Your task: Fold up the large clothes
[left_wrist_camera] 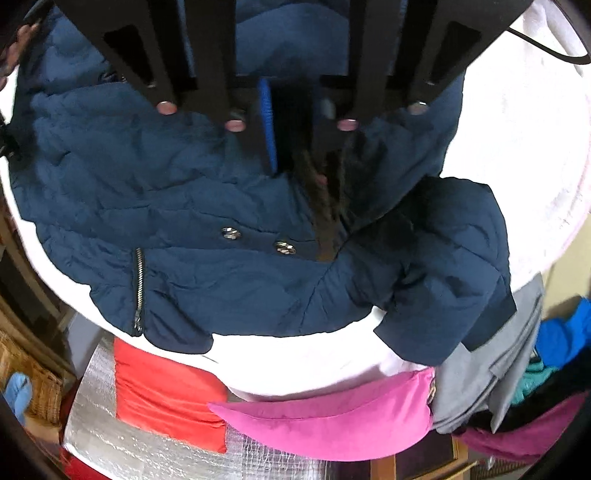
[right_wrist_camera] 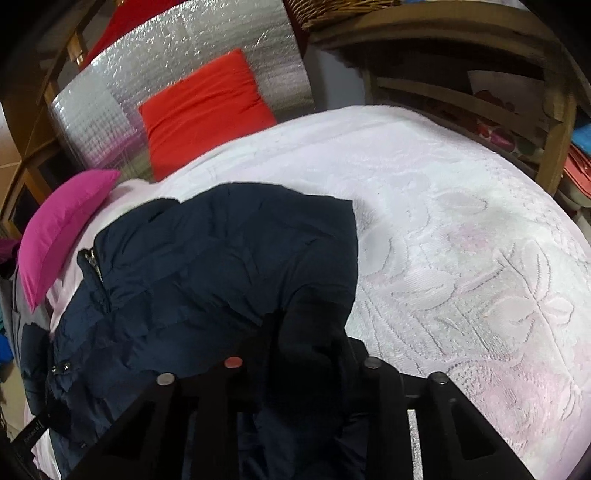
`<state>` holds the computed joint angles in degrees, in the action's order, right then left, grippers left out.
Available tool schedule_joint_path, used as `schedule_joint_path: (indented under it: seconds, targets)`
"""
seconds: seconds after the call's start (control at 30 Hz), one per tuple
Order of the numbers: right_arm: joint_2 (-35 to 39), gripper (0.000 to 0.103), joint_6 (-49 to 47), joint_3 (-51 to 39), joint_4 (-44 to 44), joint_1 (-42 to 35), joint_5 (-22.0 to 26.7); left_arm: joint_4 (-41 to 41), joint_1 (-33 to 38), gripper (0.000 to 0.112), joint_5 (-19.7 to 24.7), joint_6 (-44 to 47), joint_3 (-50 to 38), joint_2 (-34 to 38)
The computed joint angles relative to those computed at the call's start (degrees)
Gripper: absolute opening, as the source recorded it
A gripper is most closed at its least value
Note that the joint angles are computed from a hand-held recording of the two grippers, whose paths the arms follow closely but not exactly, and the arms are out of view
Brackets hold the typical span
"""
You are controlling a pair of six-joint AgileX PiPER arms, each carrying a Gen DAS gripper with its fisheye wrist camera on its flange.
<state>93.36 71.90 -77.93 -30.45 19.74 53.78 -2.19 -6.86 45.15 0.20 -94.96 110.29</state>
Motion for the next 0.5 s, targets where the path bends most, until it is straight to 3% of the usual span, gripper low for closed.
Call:
schedule_joint_path:
  seconds: [0.17, 0.3, 0.5]
  targets:
    - [-2.18, 0.024, 6.25, 2.28, -3.44, 1.56, 0.23, -0.7, 0.15, 0.01, -1.72, 2.95, 1.48, -1.95]
    - [-0.46, 0.023, 5.89, 0.21, -2.14, 1.35, 1.96, -0.61, 0.08, 0.01, -4.76, 5.58, 4.74, -5.34]
    - [2.34, 0.023, 2.46, -4.37, -1.24, 2.5, 7.39, 2.68, -0.12, 0.011, -0.61, 2.72, 1.61, -0.66]
